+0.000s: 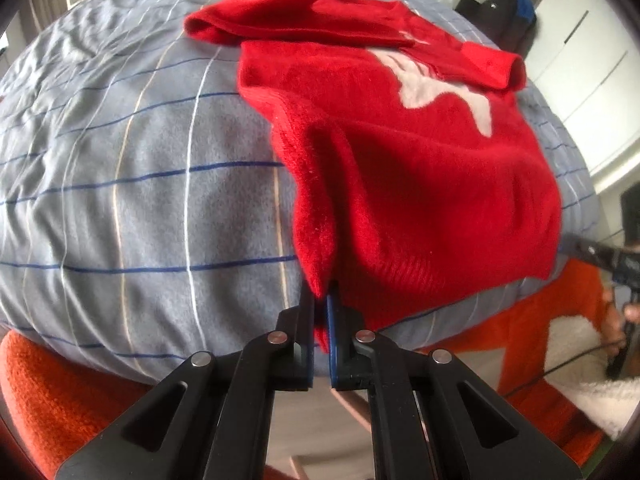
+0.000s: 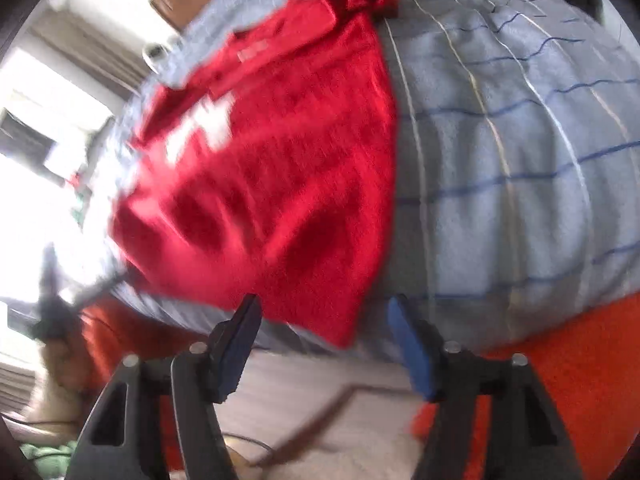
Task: Fold small clothes
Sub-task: 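Grasp the red sweater's hem with the left tool while the right tool grasps the hem too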
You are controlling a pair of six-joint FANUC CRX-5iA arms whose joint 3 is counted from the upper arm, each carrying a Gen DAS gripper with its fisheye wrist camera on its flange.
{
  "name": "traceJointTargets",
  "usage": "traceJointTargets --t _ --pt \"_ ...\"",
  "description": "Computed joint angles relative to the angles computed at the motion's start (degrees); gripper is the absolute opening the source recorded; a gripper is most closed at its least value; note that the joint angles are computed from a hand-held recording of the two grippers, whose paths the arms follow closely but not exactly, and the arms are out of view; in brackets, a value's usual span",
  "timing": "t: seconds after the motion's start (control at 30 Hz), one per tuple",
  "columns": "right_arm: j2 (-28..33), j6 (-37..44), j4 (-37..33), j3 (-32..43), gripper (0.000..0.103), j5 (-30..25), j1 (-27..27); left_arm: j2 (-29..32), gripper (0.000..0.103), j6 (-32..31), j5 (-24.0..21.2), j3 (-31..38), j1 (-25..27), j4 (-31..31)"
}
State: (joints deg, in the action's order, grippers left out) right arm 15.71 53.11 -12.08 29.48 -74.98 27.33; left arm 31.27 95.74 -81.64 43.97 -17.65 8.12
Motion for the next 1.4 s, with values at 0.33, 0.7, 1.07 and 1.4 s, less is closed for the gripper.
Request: traceJointTargets --t 0.33,0.7,1.07,1.4 --pt "4.4 8.5 -2.8 9.7 0.004 -14.0 -0.8 -4.5 0.002 -5.4 -5.0 -4.8 0.9 1.9" --pt "8.0 1.7 4.0 7.7 0.003 -14.6 0.3 4.0 0.002 0.3 -12.4 5.7 -1.2 -7.3" --pt "7.0 1.3 5.3 5.3 0.003 -11.6 1.3 5.6 0.003 1.6 -12.0 7.8 -2.6 -8.8" --pt "6.3 1.1 5.2 3.0 0.003 -8.5 1.9 5.4 0.003 2.0 -9.8 5.9 -2.9 -8.6"
